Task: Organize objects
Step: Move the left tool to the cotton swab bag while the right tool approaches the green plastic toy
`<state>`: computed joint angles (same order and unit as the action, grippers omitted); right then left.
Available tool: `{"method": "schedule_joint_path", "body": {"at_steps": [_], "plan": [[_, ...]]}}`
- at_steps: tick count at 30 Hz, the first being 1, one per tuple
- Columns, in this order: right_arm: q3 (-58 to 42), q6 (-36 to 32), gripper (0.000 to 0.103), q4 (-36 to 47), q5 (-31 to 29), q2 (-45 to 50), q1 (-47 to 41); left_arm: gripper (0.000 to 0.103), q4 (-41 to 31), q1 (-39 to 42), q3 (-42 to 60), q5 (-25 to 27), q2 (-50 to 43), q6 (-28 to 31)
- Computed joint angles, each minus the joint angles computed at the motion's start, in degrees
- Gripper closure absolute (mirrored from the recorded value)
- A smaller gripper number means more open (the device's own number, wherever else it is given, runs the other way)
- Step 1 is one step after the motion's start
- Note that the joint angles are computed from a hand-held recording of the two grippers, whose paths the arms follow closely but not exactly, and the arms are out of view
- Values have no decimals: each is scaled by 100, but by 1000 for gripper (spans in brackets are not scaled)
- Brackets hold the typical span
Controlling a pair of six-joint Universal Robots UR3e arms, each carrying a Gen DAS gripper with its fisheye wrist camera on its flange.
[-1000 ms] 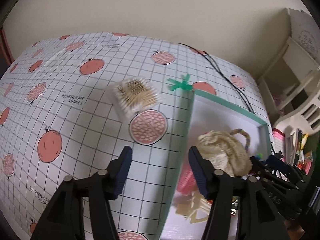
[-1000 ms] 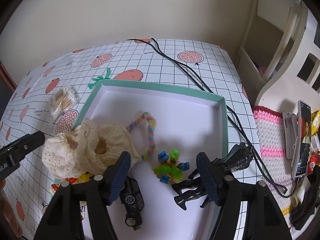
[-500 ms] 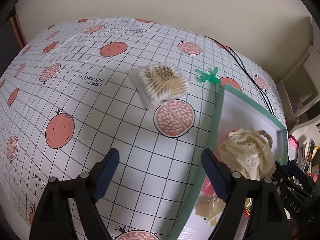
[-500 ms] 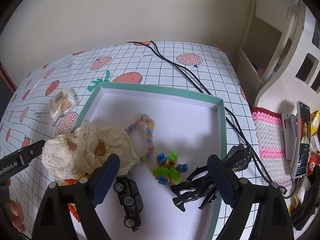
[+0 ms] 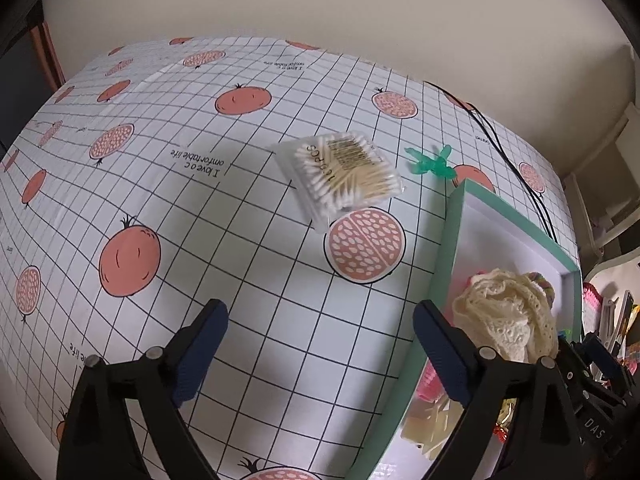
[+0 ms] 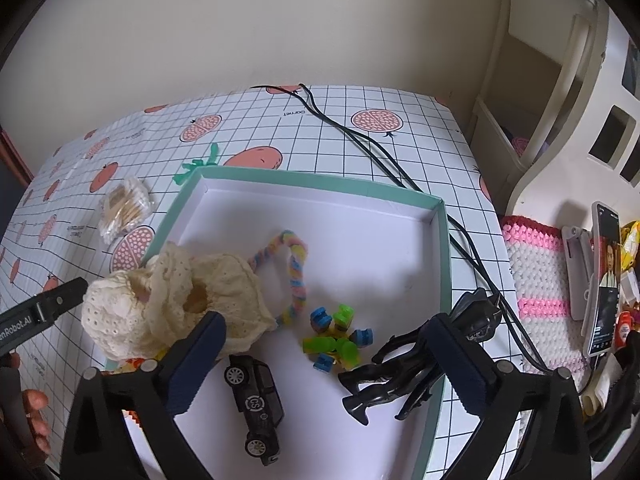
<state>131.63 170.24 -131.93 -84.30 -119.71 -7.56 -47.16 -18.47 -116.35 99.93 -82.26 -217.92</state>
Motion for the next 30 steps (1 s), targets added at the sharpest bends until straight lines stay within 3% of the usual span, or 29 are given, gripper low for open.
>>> {"method": "schedule_joint_path", "body": {"at_steps": [10,19,22,30], "plan": [[-25,66,0,-54,-33,-60,-45,9,-25,150,-94,-50,147,-43],[-158,285,0,-176,226,-240,-170,9,570,537,-450,83,503,495],[-300,397,0,-390,140,6,138,9,633,873,-573,-92,647,787],[-888,695,0,-760,48,931,848,9,651,2024,-707,-1325,782,1990]]}}
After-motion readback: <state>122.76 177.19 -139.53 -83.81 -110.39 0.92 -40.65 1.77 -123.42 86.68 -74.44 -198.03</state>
